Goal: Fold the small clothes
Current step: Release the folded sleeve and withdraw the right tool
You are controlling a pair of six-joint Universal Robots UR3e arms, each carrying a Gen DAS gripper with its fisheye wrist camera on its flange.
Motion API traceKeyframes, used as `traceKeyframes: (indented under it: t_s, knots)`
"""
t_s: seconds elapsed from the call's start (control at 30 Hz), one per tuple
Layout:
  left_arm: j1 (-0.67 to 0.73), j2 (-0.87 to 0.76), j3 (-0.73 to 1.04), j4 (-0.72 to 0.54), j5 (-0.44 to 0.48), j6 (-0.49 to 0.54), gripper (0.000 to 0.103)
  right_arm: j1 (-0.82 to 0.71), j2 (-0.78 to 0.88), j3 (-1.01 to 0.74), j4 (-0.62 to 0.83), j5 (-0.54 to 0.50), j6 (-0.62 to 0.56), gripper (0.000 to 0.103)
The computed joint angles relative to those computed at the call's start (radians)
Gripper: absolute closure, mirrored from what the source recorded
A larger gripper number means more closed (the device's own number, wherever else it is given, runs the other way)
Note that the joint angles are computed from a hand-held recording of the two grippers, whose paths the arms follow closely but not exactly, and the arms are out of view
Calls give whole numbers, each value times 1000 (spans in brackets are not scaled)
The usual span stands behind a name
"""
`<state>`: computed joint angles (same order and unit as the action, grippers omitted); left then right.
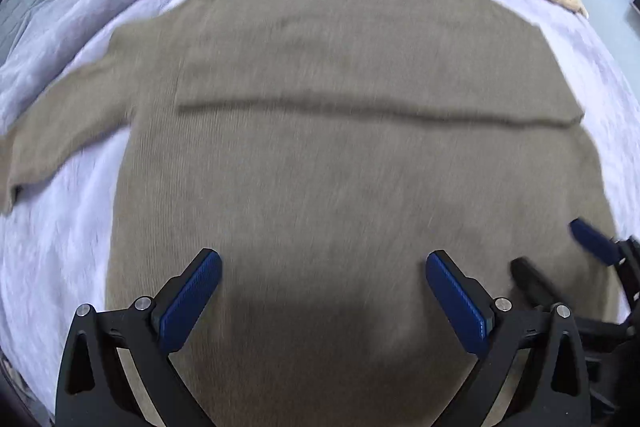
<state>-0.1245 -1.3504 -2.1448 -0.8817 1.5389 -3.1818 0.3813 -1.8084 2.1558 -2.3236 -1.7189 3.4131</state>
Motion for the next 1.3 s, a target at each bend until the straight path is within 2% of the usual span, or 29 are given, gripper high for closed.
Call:
traceKeyframes:
  t_s: [0.1, 0.27, 0.47, 0.53, 0.6, 0.73, 0.9, 0.93, 1.3]
  knots:
    - [0, 139, -111, -4, 16, 30, 0, 62, -70, 34, 47, -36, 34, 21]
    - [-5, 309, -167, -126, 17, 35, 0, 128, -182, 78, 126, -69, 77, 21]
    - [-19, 436, -158, -262, 0, 30, 0, 164, -245, 31, 271, -54, 132, 21]
    - [21, 490, -137, -308, -33, 48, 0, 140, -284, 12, 293, -24, 133, 21]
    - [25, 510, -105, -313, -19, 32, 0, 127, -297, -25, 298, -23, 140, 20]
    - [60, 520, -51, -317, -28, 30, 0, 150, -231, -138, 288, -74, 145, 20]
    - [196, 535, -5, -339, -93, 91, 0, 237, -73, -299, 257, -185, 162, 20]
    - [221, 511, -4, -310, -102, 103, 0, 247, -49, -325, 250, -197, 164, 20]
    - [396, 444, 42, -253, -150, 139, 0, 276, 178, -545, 194, -238, 166, 21]
